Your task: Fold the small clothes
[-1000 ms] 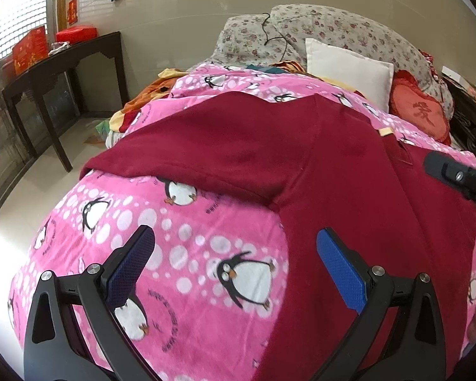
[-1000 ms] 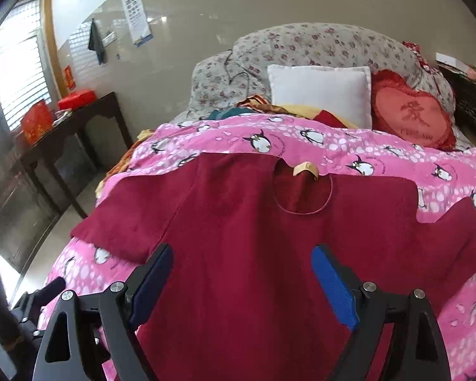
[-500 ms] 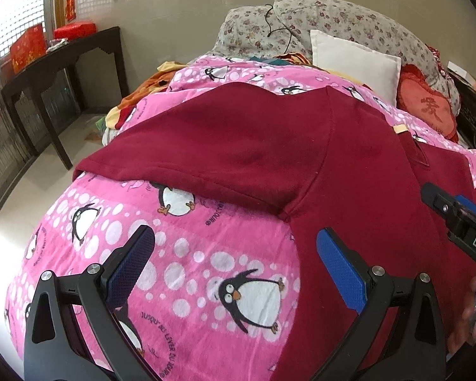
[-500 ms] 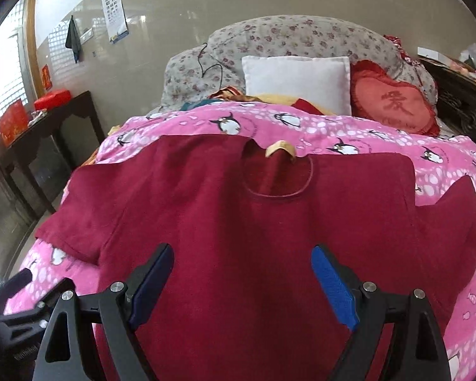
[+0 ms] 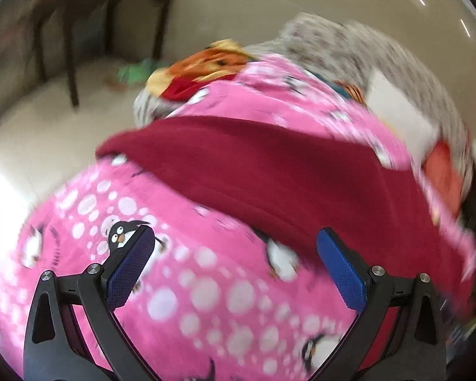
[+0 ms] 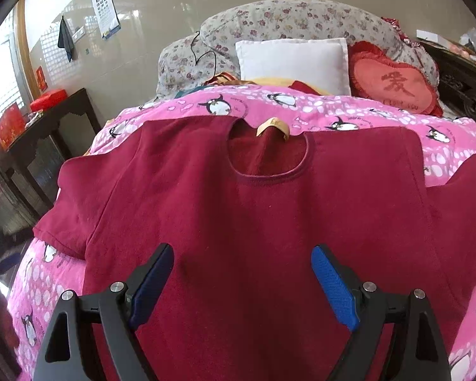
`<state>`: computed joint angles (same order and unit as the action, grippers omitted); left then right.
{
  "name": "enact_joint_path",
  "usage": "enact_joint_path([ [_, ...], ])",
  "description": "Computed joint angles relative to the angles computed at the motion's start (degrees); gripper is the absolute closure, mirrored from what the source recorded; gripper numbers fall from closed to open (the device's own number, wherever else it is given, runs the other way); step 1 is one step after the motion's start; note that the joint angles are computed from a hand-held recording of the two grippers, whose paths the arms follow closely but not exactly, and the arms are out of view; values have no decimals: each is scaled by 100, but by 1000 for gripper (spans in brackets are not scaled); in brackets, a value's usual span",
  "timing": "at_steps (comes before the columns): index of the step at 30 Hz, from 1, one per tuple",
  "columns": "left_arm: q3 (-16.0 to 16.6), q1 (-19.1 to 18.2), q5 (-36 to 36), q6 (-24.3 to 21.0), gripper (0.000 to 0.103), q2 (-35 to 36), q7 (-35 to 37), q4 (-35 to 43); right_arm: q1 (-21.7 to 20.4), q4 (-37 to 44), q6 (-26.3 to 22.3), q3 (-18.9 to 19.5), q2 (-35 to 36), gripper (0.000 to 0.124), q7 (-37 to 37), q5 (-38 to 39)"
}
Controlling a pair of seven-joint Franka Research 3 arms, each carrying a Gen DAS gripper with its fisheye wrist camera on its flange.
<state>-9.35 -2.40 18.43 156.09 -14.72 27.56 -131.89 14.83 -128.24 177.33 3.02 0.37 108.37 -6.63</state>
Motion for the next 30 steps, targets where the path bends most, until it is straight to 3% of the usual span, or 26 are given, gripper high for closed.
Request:
enact_joint_path([
  [3, 424, -73, -1004, 882, 1, 138, -233, -334, 26, 26, -27, 34, 36, 37, -352, 349],
  [5, 695, -237, -1715, 995, 1, 344, 90, -252, 43, 43, -40, 57, 57, 37, -641, 668],
  [12, 416, 255, -1257, 795, 1, 935, -190, 440, 110, 110, -90, 50, 144, 37, -1092, 1184],
  [13, 410, 268, -1231, 826, 6, 959, -168, 444, 117, 121, -103, 48, 157, 37, -1125, 1222],
  [14, 407, 286, -1195, 873, 12, 981, -151, 450, 127, 130, -105, 41, 170, 37, -1131, 1239],
  [15, 403, 302, -1158, 890, 31, 991, -146, 459, 126, 155, -109, 50, 195, 37, -1204, 1329],
  [16, 421, 306, -1207, 924, 57, 1039, -72, 480, 129, 160, -111, 53, 200, 37, -1257, 1397],
  [18, 544, 172, -2047, 1057, 86, 1095, 707, 466, 139, 160, -104, 55, 198, 37, -1331, 1493],
  [19, 654, 44, -2349, 1168, 88, 1055, 948, 401, 133, 159, -95, 73, 192, 37, -1437, 1613],
  [20, 583, 115, -2248, 1207, 89, 1015, 849, 376, 121, 148, -75, 110, 174, 37, -1620, 1823],
  [21, 328, 387, -1746, 1247, 90, 875, 452, 308, 108, 144, -56, 148, 157, 37, -1836, 2075],
  [24, -114, 756, 153, 1264, 91, 421, -754, 329, 105, 107, 23, 195, 40, 37, -2361, 2750],
  [30, -665, 343, 1390, 1842, 91, 274, -445, 998, 32, -178, 524, 114, -424, 37, -2289, 2875],
])
